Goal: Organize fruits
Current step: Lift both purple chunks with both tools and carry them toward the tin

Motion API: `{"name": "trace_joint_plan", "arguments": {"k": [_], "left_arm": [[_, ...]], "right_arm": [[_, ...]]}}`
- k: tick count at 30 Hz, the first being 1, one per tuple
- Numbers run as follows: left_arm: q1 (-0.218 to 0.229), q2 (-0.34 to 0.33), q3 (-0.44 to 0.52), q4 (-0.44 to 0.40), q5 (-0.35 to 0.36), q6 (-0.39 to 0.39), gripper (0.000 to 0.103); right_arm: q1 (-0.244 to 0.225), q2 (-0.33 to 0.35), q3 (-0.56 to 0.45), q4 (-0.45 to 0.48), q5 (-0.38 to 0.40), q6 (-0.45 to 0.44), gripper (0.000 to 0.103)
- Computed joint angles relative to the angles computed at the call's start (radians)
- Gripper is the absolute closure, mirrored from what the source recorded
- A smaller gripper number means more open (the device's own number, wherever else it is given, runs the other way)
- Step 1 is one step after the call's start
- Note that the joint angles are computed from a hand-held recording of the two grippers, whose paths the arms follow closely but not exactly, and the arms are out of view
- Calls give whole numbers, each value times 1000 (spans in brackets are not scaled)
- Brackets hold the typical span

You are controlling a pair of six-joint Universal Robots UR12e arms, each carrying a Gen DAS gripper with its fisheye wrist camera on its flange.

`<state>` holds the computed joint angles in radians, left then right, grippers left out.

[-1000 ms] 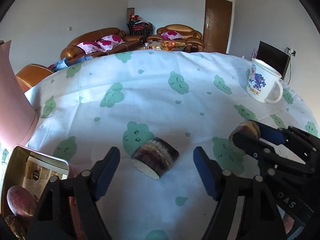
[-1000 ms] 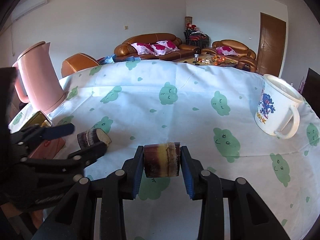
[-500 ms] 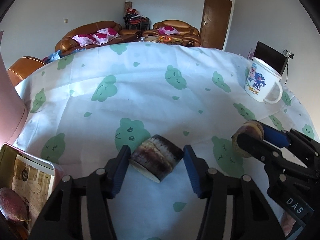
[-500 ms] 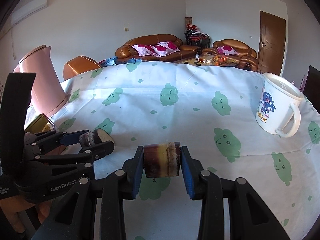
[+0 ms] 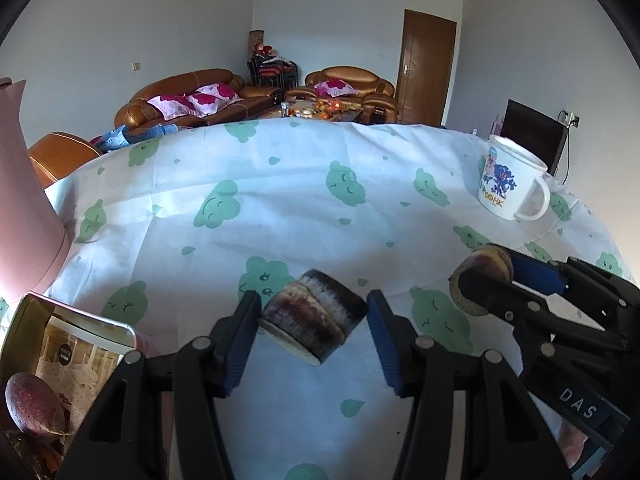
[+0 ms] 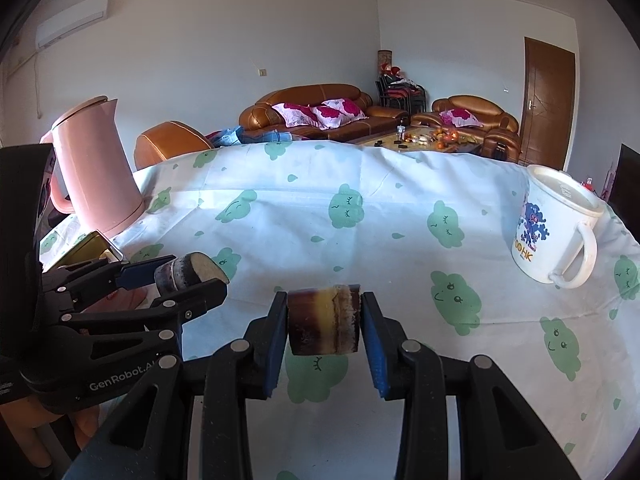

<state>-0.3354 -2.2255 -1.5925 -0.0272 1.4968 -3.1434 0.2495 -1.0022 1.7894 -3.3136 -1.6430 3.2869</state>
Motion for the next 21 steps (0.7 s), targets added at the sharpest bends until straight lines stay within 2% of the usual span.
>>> {"name": "trace_joint_plan", "arguments": {"k": [21], "left_arm": [[-9,8,-38,124,43,11,47]], "right_arm": [[8,3,15,-85,-18,-27,66]]}}
